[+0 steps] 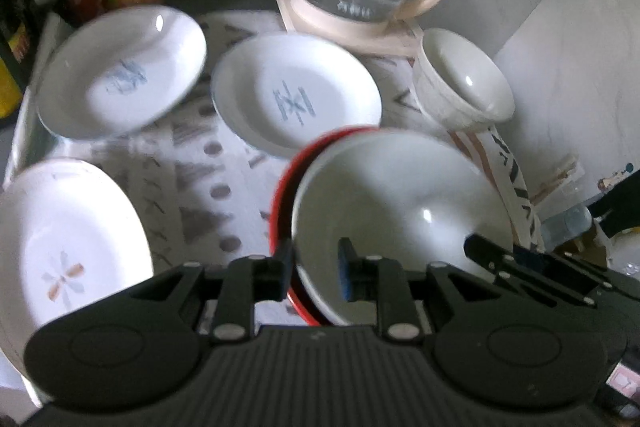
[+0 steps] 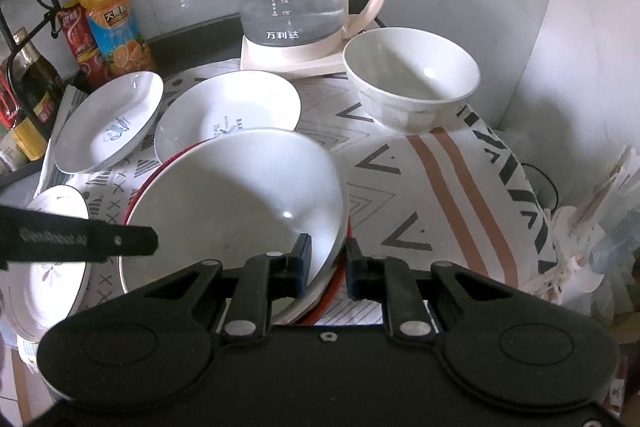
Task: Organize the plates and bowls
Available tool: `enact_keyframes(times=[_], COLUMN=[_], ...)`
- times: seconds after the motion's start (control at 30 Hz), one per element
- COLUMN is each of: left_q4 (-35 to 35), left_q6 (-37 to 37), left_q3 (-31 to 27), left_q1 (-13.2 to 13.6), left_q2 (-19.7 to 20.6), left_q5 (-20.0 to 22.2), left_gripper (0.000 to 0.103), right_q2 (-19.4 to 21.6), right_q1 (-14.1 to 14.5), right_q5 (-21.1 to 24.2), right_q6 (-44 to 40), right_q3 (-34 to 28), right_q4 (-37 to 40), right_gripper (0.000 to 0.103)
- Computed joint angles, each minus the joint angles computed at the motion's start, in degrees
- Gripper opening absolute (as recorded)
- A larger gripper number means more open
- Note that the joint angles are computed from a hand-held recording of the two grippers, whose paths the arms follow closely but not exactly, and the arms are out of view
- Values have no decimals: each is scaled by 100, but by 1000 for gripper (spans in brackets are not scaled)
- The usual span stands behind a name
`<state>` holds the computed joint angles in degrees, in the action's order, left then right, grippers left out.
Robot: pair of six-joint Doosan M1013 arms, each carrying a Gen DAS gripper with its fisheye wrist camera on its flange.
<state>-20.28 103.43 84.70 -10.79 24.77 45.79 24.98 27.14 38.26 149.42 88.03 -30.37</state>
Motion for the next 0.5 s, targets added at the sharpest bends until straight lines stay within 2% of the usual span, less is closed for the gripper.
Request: enact_keyframes(times=[0.07,0.2,0.3,0.37,0.43,0.5], left_q4=[189,99,76,-2,-124,-195], left_q6=[-97,-113,-124,-93,-16,24], left_q3=[-9,-136,-183,-214,-240,-291], left_q1=[-22,8,-9,-27,-41,-69], left_q2=[-34,13,30,49,74,113], left_q5=[-165,-179,-238,-273,-318,-324], left_gripper=[37,45,57,66,71,73], right_q2=[8,3,-123,-222,-263,-298], right_q1=[-12,-54,-123,-182,-213,-269], right_q5=[-19,-57,-358,-632,-675,-762], right_q6=[-54,-255,-46,153,413,617], right_q3=[-8,-23,118,237,273,317], right_q4=[13,197,194,128,-77,-180], right_gripper=[11,11,22,36,43,43])
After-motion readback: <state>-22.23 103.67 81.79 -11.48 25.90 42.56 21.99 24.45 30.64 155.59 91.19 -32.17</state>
